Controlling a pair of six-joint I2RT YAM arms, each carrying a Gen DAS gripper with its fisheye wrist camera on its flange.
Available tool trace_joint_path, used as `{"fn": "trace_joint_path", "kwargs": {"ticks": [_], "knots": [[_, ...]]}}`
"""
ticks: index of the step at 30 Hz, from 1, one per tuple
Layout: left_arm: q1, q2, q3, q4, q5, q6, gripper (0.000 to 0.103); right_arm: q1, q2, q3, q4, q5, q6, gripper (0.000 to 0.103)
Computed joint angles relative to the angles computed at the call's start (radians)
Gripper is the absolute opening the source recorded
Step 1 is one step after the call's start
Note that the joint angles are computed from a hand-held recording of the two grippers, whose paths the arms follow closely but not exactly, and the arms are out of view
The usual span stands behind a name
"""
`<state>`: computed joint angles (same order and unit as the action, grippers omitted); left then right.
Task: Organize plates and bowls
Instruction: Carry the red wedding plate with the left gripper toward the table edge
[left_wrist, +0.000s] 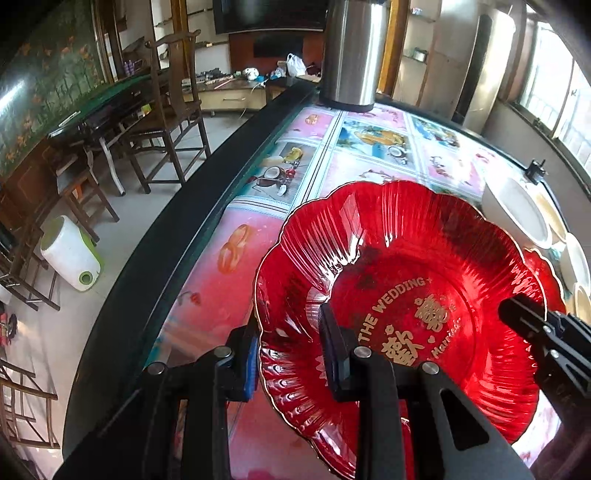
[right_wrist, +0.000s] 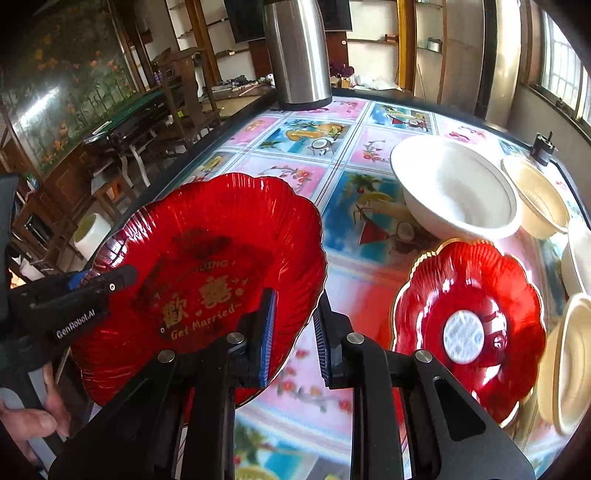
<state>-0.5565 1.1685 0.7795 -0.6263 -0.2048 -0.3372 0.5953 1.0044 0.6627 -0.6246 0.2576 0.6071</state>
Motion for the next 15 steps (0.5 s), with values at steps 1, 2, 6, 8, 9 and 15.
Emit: {"fn": "trace_joint_path", "kwargs": {"ticks": [1, 2, 6, 8, 9, 15], "knots": [[-0.006, -0.017, -0.006, -0.009, -0.010, 0.004, 0.027, 0.027, -0.016, -0.004, -0.014, 0.016, 0.023, 0.020], [-0.010, -0.044, -0.016, -0.020, -0.016, 0.007, 0.027, 0.063, -0.033, -0.006, -0.033, 0.036, 0.051, 0.020], [-0.003, -0.101, -0.053, -0.043, -0.001, 0.021, 0.027, 0.218, -0.082, -0.007, -0.115, 0.135, 0.170, 0.021], [-0.016, -0.121, -0.078, -0.049, -0.010, 0.014, 0.027, 0.286, -0.075, -0.005, -0.142, 0.175, 0.224, 0.021], [-0.023, -0.128, -0.094, -0.044, -0.018, 0.011, 0.027, 0.306, -0.073, -0.008, -0.150, 0.184, 0.245, 0.021], [-0.036, -0.126, -0.169, -0.001, -0.036, -0.002, 0.027, 0.390, -0.054, -0.055, -0.150, 0.198, 0.339, 0.021]]}}
